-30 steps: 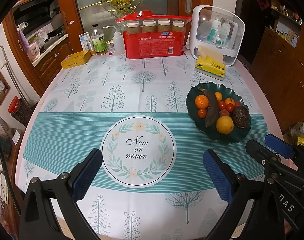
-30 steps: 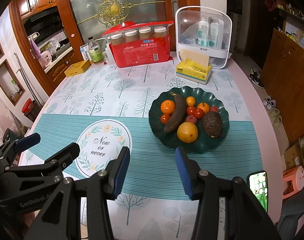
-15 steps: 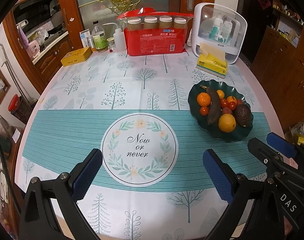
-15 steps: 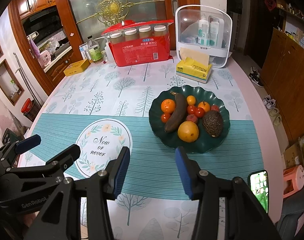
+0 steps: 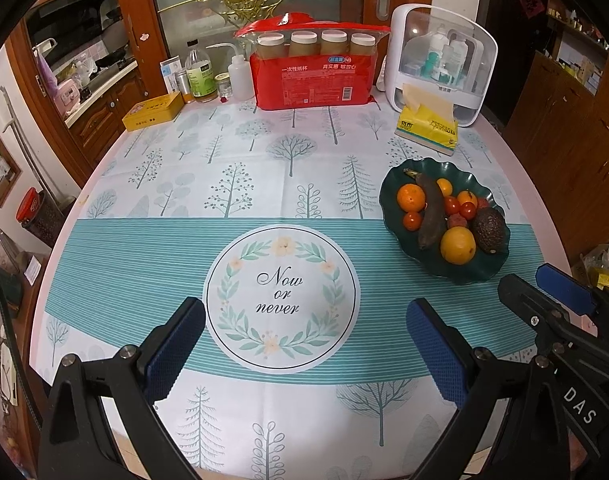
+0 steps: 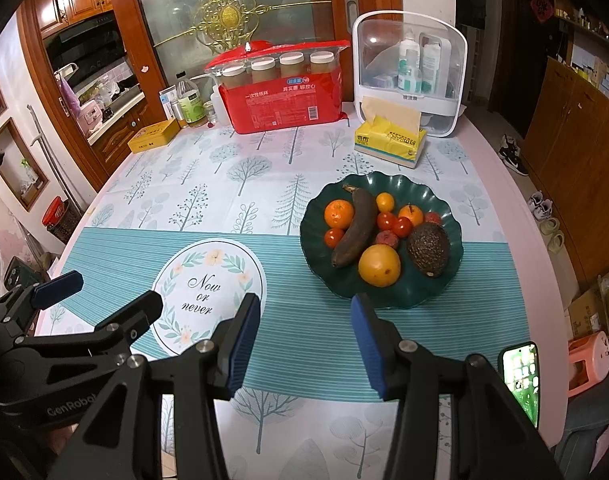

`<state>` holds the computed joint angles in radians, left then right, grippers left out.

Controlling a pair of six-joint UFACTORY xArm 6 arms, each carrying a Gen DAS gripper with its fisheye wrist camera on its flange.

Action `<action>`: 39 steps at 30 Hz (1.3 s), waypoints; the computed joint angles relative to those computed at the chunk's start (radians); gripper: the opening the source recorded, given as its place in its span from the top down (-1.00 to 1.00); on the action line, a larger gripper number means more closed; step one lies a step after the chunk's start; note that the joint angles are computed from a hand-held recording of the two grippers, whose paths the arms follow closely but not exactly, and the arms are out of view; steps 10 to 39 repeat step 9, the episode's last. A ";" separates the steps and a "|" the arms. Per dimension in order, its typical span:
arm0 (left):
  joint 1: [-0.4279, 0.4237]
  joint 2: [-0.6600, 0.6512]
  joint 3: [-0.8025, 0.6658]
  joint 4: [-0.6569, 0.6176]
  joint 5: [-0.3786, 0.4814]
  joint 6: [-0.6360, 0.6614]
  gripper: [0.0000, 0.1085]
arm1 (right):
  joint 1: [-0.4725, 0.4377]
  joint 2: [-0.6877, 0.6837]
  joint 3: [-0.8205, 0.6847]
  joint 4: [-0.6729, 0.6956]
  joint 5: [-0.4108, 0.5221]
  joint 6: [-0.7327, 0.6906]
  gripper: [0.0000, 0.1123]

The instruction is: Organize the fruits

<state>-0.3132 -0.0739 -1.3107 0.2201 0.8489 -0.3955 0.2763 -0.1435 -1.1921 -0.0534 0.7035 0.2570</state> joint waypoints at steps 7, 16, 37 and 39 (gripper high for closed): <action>-0.001 0.002 -0.002 0.000 0.002 -0.001 -0.84 | 0.001 0.002 -0.003 -0.001 0.002 0.001 0.15; 0.003 0.002 -0.001 -0.002 0.000 0.005 -0.84 | 0.000 0.002 -0.002 -0.001 0.002 0.000 0.15; 0.003 0.002 -0.001 -0.002 0.000 0.005 -0.84 | 0.000 0.002 -0.002 -0.001 0.002 0.000 0.15; 0.003 0.002 -0.001 -0.002 0.000 0.005 -0.84 | 0.000 0.002 -0.002 -0.001 0.002 0.000 0.15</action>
